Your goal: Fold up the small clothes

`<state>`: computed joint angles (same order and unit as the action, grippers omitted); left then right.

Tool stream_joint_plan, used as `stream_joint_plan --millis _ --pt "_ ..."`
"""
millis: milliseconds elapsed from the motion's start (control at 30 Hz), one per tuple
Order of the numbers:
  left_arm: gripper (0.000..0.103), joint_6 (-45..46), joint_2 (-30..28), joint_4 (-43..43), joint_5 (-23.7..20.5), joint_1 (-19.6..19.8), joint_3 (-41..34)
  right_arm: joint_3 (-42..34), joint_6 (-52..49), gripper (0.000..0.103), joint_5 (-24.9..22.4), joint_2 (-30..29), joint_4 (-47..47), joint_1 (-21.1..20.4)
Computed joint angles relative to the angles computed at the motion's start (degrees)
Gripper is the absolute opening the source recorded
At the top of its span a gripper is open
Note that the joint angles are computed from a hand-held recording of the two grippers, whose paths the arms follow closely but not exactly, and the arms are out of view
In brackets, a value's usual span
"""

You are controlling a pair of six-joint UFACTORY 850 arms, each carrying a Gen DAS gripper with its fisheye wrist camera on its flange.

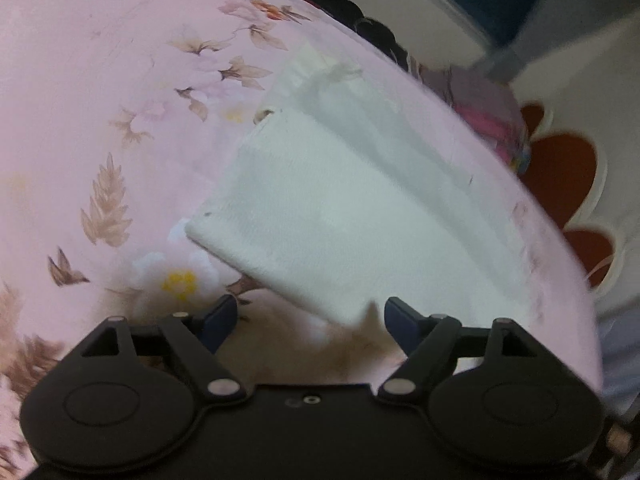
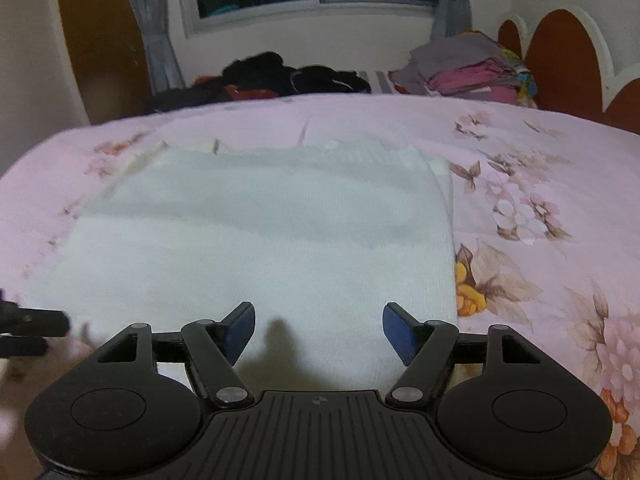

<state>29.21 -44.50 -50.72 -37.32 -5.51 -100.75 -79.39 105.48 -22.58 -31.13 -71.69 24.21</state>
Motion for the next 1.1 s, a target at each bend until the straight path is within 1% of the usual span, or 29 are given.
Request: stream_joint_plan --millis 67,167,233,400,467,600,633,667,700,733,767,800,867,933,967,1000,1100 --pt "0.080 1.05 -0.36 -4.27 0.39 0.24 0.38 -0.83 -0.30 0.070 0.79 -0.22 -1.05 -0.04" --pt "0.080 4.19 -1.53 -9.42 0.20 0.25 -0.41 -3.38 -2.96 0.070 1.47 -1.51 0.49 -0.09" --pt "0.080 6.33 -2.99 -13.37 -0.83 0.53 -1.81 -5.48 -4.49 0.070 1.26 -2.78 1.59 -0.12" --pt "0.079 11.43 -6.62 -24.51 -2.76 1.46 -4.55 -13.93 -14.25 0.070 -0.29 -8.16 9.74 -0.69" --pt "0.079 13.74 -7.53 -27.13 -2.74 1.46 -5.34 -18.59 -19.27 0.070 -1.10 -11.31 13.40 -0.97" --pt "0.077 16.25 -8.72 -30.82 -2.13 1.40 -6.52 -25.85 -25.14 0.070 -3.11 -16.65 17.83 -1.20" --pt "0.073 16.45 -8.92 -31.36 -1.80 1.36 -6.78 -27.52 -27.28 0.070 -4.44 -17.98 19.17 -1.09" --pt "0.067 16.58 -8.95 -31.69 -1.51 1.40 -6.80 -29.75 -31.68 0.070 -6.27 -19.78 22.71 -0.98" --pt "0.063 16.29 -9.21 -31.86 -1.20 1.46 -7.11 -30.04 -33.68 0.070 -6.31 -20.52 24.08 -1.04" --pt "0.054 15.54 -9.60 -31.99 -0.86 1.54 -7.57 -29.94 -33.56 0.070 -6.33 -20.95 23.05 -0.86" --pt "0.047 14.84 -9.94 -31.92 -0.62 1.70 -7.96 -29.19 -31.81 0.071 -6.36 -20.81 20.00 -0.53" --pt "0.044 13.85 -10.49 -31.61 -0.30 1.78 -8.69 -29.13 -31.76 0.071 -6.68 -20.86 19.35 -0.39" --pt "0.035 12.95 -10.77 -31.96 0.33 1.88 -8.99 -29.79 -33.55 0.071 -7.09 -21.00 21.27 -0.58" --pt "0.030 12.52 -10.91 -31.52 1.06 1.83 -9.24 -29.77 -33.29 0.071 -6.61 -21.03 21.80 -0.85" --pt "0.027 12.82 -10.63 -31.47 1.38 1.79 -8.78 -29.42 -32.65 0.071 -6.39 -21.09 20.56 -0.80" --pt "0.025 13.01 -10.25 -31.22 1.75 1.72 -8.33 -29.28 -32.12 0.072 -6.47 -21.19 19.30 -0.65" --pt "0.018 10.71 -10.94 -29.20 1.99 1.72 -9.62 -29.70 -32.50 0.072 -6.71 -21.30 20.17 -0.50"
